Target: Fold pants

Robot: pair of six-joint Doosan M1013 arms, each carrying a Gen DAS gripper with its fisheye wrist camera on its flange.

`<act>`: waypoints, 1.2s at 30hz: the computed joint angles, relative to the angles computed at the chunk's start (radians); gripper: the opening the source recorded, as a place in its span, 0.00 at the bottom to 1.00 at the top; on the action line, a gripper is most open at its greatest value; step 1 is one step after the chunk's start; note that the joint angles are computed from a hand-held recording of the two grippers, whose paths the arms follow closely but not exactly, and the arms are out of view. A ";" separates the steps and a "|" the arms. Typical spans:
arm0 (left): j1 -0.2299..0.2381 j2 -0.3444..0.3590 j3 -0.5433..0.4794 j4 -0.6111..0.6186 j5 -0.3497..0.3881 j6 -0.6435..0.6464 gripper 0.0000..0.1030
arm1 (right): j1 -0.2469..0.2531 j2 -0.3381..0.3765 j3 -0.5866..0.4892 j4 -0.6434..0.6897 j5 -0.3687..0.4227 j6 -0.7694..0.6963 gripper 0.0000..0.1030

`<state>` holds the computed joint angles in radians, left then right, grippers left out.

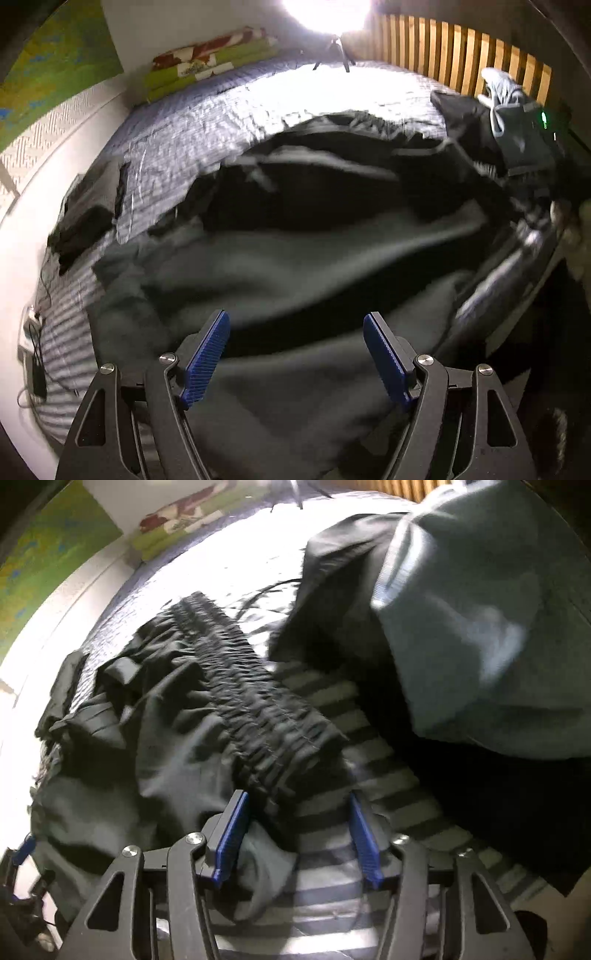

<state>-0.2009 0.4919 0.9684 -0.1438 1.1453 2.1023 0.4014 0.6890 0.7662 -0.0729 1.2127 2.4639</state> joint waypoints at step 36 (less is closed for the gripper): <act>0.143 0.016 -0.348 -0.126 -0.360 -0.233 0.07 | 0.084 0.043 -0.493 -0.409 -0.179 0.041 0.05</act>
